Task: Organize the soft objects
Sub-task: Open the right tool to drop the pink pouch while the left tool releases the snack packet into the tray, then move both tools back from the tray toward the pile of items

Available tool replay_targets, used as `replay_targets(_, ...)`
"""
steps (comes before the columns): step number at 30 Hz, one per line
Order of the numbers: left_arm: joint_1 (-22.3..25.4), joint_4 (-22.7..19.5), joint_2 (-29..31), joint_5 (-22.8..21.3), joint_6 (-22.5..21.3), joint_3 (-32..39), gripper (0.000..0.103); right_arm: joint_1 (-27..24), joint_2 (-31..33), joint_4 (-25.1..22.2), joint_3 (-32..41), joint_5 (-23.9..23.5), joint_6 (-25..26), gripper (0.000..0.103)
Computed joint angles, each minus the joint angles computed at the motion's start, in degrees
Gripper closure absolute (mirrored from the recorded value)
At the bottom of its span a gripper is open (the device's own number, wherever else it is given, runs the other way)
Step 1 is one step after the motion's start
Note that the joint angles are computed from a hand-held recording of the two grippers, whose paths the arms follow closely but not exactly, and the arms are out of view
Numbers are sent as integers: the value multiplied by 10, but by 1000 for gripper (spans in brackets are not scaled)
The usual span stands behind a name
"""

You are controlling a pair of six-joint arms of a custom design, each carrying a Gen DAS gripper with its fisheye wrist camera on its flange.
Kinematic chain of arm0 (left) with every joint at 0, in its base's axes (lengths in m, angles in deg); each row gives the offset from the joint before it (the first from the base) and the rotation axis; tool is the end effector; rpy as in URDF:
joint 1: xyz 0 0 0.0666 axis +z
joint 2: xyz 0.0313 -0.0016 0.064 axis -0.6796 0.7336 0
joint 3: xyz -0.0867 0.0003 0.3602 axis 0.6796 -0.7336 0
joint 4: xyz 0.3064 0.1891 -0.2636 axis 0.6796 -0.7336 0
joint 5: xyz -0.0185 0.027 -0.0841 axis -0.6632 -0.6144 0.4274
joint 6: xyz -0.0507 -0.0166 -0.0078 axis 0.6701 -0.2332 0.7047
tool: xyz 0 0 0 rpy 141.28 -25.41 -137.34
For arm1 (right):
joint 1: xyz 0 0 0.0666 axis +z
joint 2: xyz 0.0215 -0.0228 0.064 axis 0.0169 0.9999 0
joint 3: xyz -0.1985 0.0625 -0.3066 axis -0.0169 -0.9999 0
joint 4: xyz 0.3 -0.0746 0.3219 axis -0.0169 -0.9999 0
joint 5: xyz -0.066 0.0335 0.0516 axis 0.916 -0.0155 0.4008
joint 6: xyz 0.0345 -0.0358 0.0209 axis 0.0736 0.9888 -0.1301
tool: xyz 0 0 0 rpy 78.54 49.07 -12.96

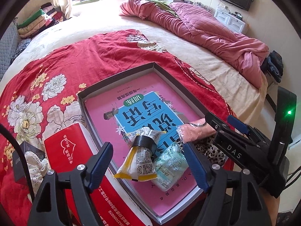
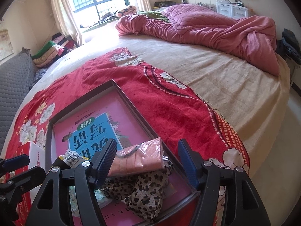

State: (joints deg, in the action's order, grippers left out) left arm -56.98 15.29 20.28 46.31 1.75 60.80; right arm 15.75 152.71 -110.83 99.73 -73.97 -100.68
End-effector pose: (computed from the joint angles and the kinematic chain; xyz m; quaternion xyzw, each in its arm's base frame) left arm 0.5634 -0.1475 0.4253 0.1227 0.9550 -0.0987 0.2514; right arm 0.5493 0.1395 0.3638 0.1246 0.9300 0.0615 0.3403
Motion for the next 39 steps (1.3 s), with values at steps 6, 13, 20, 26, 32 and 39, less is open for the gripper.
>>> replay_targets(6,5,2,-19,-3,4,-11,17,5,-7,4,0,17,15,27)
replay_targets(13,10,0,-42,-9,7,-29,16,13,-27,25,-10,41,22,26)
replay_targets(20,17,-1,-65,-17,7,-50,16,27,-47,37,-17,77,32,26)
replay_targets(26,23,2,-83,-18,13,-62,16,38,-67,37,-20,100,34,26)
replay_targets(32,28,3,-103,-14,17,-76,15,59,-87,41,-21,124,52,25)
replay_targets(39,31,-1,-133,-16,16,-104,14,77,-104,30,-22,131,61,25)
